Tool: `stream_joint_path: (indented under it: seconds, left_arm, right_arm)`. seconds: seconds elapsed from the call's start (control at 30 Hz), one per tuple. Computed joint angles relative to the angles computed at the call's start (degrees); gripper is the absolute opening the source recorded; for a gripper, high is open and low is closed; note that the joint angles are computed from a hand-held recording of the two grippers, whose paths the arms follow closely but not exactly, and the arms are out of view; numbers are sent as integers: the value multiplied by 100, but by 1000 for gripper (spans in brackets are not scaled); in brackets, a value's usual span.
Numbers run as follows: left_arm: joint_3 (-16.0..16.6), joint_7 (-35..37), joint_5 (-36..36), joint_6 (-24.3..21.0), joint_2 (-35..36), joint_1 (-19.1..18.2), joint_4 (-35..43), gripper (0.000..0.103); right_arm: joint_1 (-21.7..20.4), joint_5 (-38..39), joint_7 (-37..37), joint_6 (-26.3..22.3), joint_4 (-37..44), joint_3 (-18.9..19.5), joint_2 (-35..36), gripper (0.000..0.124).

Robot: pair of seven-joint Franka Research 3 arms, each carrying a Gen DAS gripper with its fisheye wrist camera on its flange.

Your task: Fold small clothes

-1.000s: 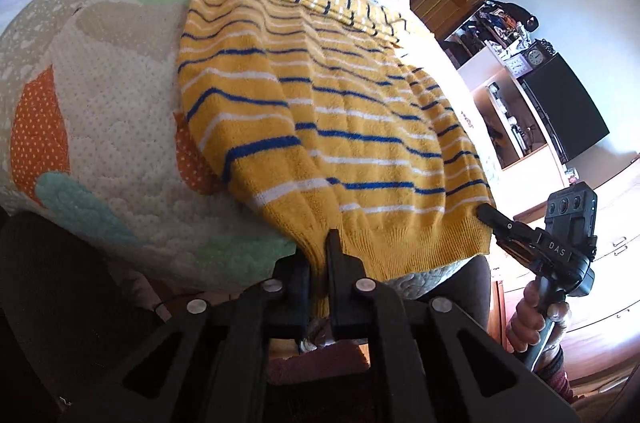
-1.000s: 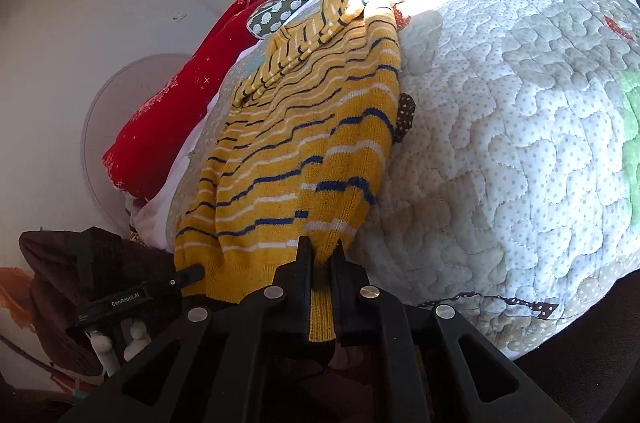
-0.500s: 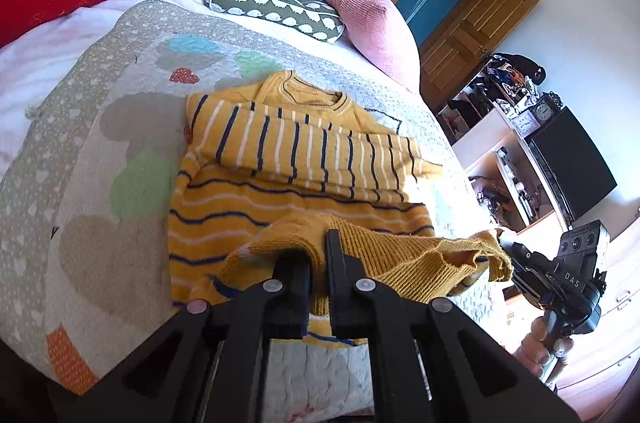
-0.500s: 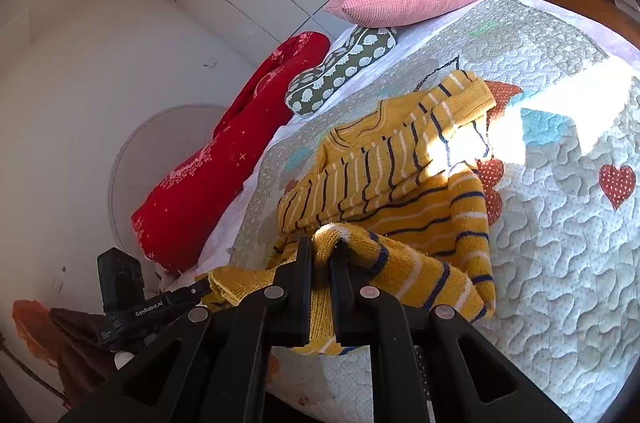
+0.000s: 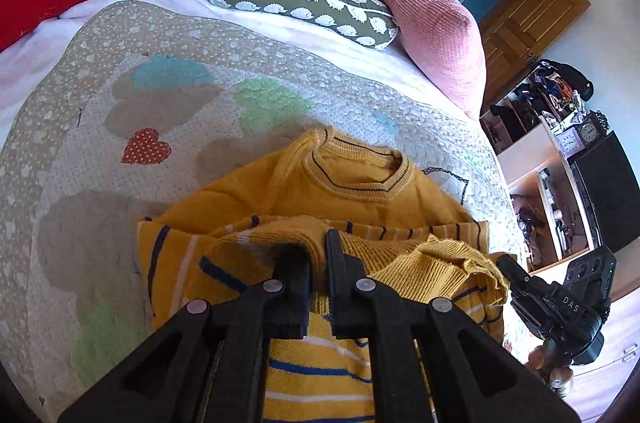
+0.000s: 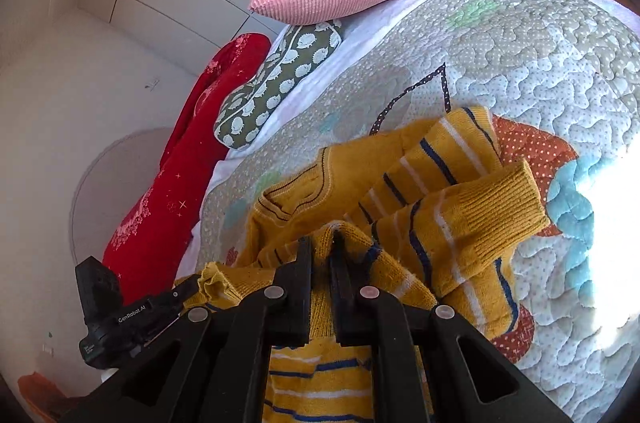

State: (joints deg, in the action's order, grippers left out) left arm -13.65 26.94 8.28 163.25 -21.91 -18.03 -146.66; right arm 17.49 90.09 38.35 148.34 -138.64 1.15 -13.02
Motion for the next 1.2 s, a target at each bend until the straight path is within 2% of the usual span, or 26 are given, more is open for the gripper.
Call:
stream_joint_path:
  seconds: [0.07,0.17,0.23,0.27,0.3,0.33,0.4,0.53,0.67,0.73,0.8,0.87,0.93,0.97,1.03,1.13,1.2]
  left_arm:
    - [213,120,-210,115,276,-43,83,7]
    - [743,570,-1104,394,471,-412,10,7]
    - [925,805,-1566,539,398,-531,-115,8]
    - [940,879,-1652,569,308,-510,-177,9]
    - [808,792,-1547,537,177,-324,-238,11]
    - [641,639,-1376,457,16,-100,-292,17]
    - [572,516,-1234,395,-280,54,-420,23]
    - [604,569,-1128,297,-587,-56,-492,24]
    - [699,952,-1211,399,-200,-515,-269,26]
    - [513,1021,-1086,272,145,-482,-52,26]
    - [93,729,-591,3,428,-88,151,26]
    - [-213,279,14,-209,597,295,238,25]
    - [-98,200,49,-96,679,294,138,17]
    - [-4,227,-28,34,697,254,70,14]
    - [148,336,-217,243,689,145,-38,14]
    - [164,435,-251,198,687,111,-10,14]
    - [228,509,-408,204,626,26,-42,14]
  right_arm:
    - [-49,-34,163,-152,356,-52,454,11]
    - [-201,111,543,-256,694,-71,940,16]
    - [-294,313,574,-109,786,-35,1047,35]
    - [-330,415,544,6,789,-16,1031,41]
    - [-360,467,518,117,779,-2,989,50]
    - [-386,500,449,199,747,4,922,51]
    - [-425,420,279,242,658,-3,727,51]
    - [-334,280,-209,443,381,42,178,51]
    - [-30,-186,-464,-107,166,121,-61,51]
    - [166,-628,-337,-96,216,285,125,51]
    - [314,-1277,-6,176,362,454,452,51]
    - [424,-1938,382,969,443,609,765,48]
    - [468,-2143,526,1730,496,591,1008,38]
    - [430,-2005,532,1874,566,508,1112,35]
    - [252,-1610,603,1900,679,330,1236,25]
    - [-5,-1690,1149,1945,707,211,1288,23]
    - [-110,-1480,1054,1793,606,177,1108,24]
